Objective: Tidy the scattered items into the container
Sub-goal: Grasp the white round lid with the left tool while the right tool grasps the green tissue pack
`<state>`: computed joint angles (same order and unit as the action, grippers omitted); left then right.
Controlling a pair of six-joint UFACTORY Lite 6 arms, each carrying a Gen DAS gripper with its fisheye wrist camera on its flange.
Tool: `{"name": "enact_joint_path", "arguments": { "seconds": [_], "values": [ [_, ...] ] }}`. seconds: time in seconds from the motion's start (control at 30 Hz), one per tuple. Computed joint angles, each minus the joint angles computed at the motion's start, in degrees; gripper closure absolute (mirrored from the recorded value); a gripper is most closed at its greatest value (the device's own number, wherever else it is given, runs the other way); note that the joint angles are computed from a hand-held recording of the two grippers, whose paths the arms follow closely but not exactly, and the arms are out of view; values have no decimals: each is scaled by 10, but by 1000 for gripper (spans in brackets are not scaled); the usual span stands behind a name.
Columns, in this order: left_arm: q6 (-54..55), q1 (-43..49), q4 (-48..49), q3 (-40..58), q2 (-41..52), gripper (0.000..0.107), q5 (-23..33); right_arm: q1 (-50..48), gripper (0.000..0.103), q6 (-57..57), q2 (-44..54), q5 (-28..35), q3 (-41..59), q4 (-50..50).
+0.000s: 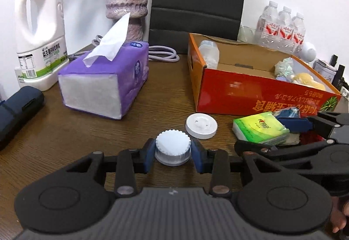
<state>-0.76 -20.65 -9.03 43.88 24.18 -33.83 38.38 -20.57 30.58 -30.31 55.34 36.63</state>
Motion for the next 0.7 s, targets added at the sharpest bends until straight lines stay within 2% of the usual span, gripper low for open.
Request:
{"name": "enact_joint_path", "arguments": {
  "seconds": [0.07,0.2,0.3,0.43,0.6,0.7],
  "values": [
    [5,-3,-6,-2,2,70,-8,1,38,-6,5,-4,3,-5],
    [-29,3,37,-18,-10,70,-23,16,38,9,-20,-30,-24,4],
    [-88,13,108,-31,-24,70,-27,43,38,4,-120,-70,-118,43],
    [-156,-13,179,-91,-85,71,-19,87,38,-25,-308,-105,-300,129],
    [-102,-158,73,-207,-186,71,-28,142,37,-46,-513,-107,-501,293],
    [-40,-252,-45,-235,-221,70,-17,182,37,-123,-600,-97,-561,403]
  ]
}}
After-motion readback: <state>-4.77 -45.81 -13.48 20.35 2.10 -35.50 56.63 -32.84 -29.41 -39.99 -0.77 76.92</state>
